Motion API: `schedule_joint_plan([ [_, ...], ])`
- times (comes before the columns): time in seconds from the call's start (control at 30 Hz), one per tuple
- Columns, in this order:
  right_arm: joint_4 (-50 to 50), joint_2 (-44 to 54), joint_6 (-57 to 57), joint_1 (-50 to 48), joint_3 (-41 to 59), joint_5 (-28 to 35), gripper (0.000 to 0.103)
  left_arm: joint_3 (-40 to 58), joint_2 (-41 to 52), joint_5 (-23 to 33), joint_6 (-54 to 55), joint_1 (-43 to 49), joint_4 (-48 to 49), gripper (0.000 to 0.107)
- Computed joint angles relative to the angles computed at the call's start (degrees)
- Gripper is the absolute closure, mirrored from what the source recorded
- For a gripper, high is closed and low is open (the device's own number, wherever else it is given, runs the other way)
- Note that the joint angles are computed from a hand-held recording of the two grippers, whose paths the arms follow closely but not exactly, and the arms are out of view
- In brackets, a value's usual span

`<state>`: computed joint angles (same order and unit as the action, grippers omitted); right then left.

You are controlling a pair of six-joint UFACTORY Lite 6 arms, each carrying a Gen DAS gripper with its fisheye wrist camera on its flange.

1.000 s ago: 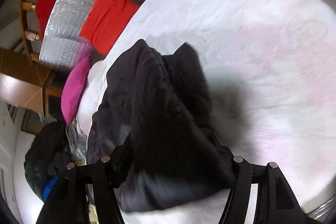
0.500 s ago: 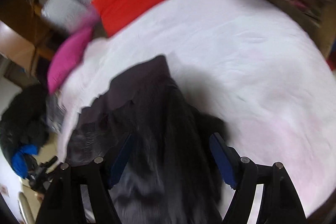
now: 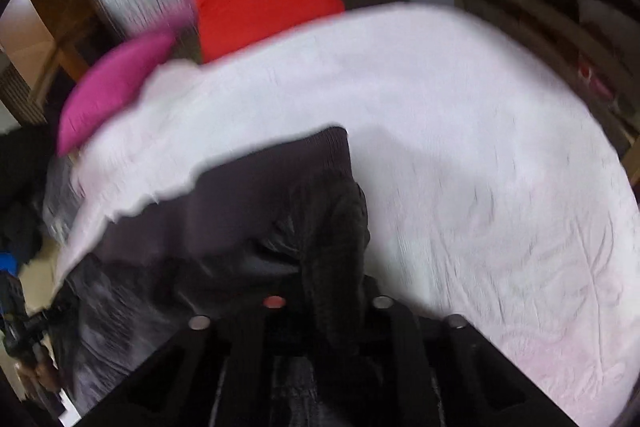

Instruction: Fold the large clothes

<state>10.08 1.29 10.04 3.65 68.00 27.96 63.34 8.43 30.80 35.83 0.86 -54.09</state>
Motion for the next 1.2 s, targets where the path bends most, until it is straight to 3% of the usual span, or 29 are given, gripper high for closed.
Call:
schedule_joint_plan([
  [0.1,-8.46,0.81,9.19,1.37,1.10,-4.48,0.092,-1.06,-1.80,-4.30,2.69,-0.23,-3.72,0.095],
  [0.17,-15.08,5.53,15.47,1.83,2.15,-6.15,0.092,0.05,0.38,-7.22,-2.91,-1.57,1.08,0.094],
  [0.23,-13.47,10.91,14.67,1.30,2.94,-6.08,0.091,1.65,5.29,-9.97,-13.70,-4.65,13.08,0.080],
  [0.27,-9.46,12.79,11.83,1.13,3.53,-5.88,0.086,2.15,6.59,-10.83,-19.43,-5.64,19.07,0.066],
  [0.3,-5.82,12.29,9.38,0.49,2.61,-6.49,0.086,1.62,6.42,-12.03,-23.93,-6.57,23.93,0.063],
  [0.37,-2.56,6.85,7.53,-0.89,-1.13,-6.78,0.078,1.05,4.26,-11.62,-28.42,-7.01,28.67,0.057],
  [0.4,-4.12,4.77,9.29,-0.99,-2.06,-5.64,0.071,0.29,2.13,-11.02,-32.00,-7.02,31.67,0.052],
  [0.47,-7.40,-1.45,12.56,-0.98,-5.47,-3.43,0.068,-3.53,-4.58,-12.08,-37.62,-7.73,35.62,0.050],
  [0.53,-13.76,-11.26,18.64,1.44,-10.49,-1.57,0.064,-8.46,-13.46,-13.89,-49.46,-9.75,47.14,0.038],
  [0.6,-23.36,-18.36,27.08,5.98,-12.78,0.89,0.027,-14.15,-22.54,-14.25,-58.79,-12.62,59.13,0.026],
  [0.7,-41.24,-30.11,44.67,19.82,-17.05,7.12,0.026,-19.43,-30.84,-9.93,-73.46,-20.05,77.12,0.024],
  [0.8,-46.90,-29.76,56.39,34.40,-17.65,14.17,0.026,-23.34,-33.48,-2.83,-85.49,-27.52,87.02,0.024],
  [0.87,-49.30,-26.08,63.41,42.51,-18.23,18.61,0.026,-24.57,-29.90,0.47,-92.39,-31.81,91.93,0.024],
  [1.0,-46.29,-17.03,63.12,40.68,-21.31,15.29,0.025,-27.12,-25.96,2.91,-106.37,-37.94,105.44,0.022],
  [1.1,-47.42,-13.42,62.70,44.61,-15.64,21.62,0.025,-27.76,-32.28,8.80,-107.76,-42.15,106.11,0.023],
  [1.2,-45.86,-18.27,62.84,48.35,-12.89,26.29,0.026,-29.05,-40.30,22.05,-115.21,-53.42,109.58,0.022],
])
